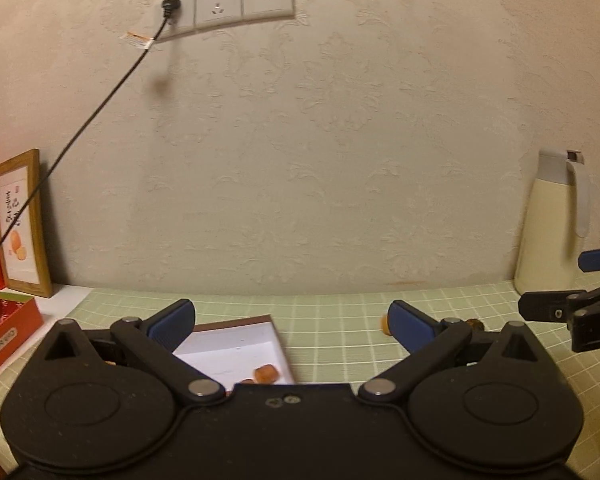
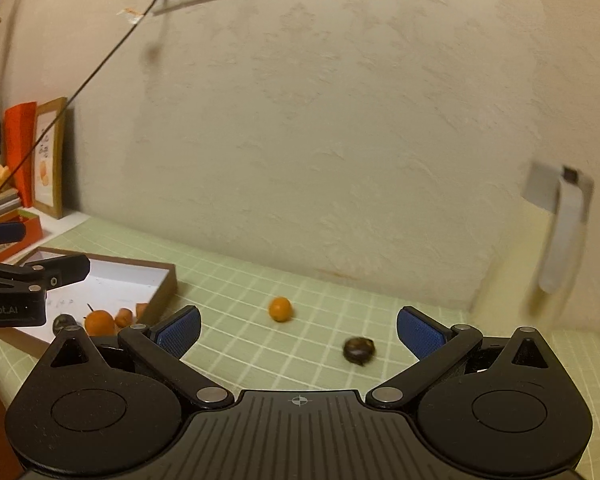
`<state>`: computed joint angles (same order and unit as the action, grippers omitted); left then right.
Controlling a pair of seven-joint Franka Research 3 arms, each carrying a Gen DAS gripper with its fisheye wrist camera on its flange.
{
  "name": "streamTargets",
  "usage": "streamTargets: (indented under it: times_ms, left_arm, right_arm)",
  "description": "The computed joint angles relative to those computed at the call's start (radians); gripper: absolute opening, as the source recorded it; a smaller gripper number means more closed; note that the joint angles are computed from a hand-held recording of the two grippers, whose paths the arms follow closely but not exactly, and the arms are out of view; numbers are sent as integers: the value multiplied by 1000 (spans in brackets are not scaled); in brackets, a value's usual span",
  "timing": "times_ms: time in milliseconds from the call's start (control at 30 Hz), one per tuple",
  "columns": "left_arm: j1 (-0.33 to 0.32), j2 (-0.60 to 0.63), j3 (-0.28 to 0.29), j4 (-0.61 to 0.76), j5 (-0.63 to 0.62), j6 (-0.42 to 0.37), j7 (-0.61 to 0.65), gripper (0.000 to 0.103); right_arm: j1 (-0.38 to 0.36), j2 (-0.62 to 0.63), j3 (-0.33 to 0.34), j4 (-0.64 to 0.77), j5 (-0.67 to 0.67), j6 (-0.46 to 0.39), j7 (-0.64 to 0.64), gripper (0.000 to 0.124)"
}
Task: Organize fruits
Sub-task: 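Move both open tools back toward the loose kumquat and chestnut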
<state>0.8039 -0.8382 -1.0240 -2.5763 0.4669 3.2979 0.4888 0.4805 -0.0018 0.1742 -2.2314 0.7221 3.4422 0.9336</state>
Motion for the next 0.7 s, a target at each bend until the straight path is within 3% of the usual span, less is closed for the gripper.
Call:
streamTargets:
  times_ms: [200,400,700]
  left_arm:
    - [28,14,-59,42,-1,11,-1,97]
    - [65,29,-116,83,1,25,9,97]
    - [141,81,-205,146,9,10,24,97]
  right_arm:
    - [-19,-18,23,10,212,-4,-192,103]
    - [-36,-27,29,0,267,3,-247,103]
    - [-61,-21,-24,-89,-17,28,59,103]
